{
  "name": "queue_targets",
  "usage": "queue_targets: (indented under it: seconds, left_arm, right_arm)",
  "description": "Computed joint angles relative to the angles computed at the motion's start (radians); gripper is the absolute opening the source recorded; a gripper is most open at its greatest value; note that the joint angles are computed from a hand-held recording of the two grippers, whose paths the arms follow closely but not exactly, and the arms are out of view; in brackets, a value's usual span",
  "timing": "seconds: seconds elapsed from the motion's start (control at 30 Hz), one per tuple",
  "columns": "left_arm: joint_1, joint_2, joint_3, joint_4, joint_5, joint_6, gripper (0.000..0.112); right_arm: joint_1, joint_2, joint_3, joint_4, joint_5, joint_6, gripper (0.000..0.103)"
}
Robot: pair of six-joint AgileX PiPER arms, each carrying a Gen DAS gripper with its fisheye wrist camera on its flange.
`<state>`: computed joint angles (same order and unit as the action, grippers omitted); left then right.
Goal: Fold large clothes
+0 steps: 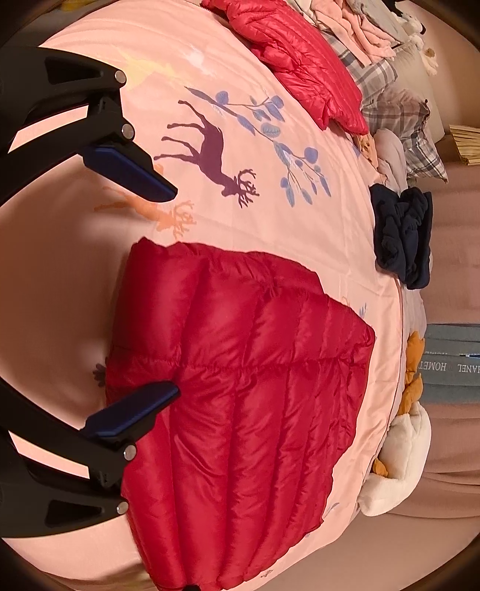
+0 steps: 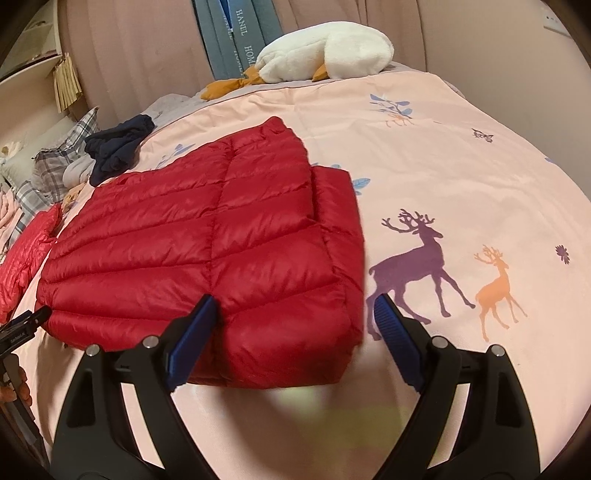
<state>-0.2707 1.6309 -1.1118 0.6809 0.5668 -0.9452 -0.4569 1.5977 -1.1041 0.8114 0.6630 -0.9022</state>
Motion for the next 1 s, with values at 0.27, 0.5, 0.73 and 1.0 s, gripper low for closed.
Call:
queue_targets:
  seconds: [0.27, 0.5, 0.73, 1.0]
  left_arm:
    - [0.001, -0.009, 0.01, 0.013, 0.014, -0.016, 0.099]
    - [0.001, -0.02, 0.016, 0.018, 0.032, -0.026, 0.099]
    - [0.0, -0.039, 0.025, 0.015, 0.054, -0.024, 0.099]
    - [-0.006, -0.085, 0.029, 0.052, 0.161, -0.072, 0.099]
  right_arm:
    - [-0.036, 0.003, 0.002, -0.014, -0.001, 0.007, 0.087]
    - [-0.057, 0.003, 0.001, -0.023, -0.001, 0.012, 0.088]
    - [-0.069, -0.015, 0.011, -0.046, -0.013, 0.024, 0.088]
    - [-0.091, -0.072, 0.023, -0.135, -0.042, 0.087, 0.089]
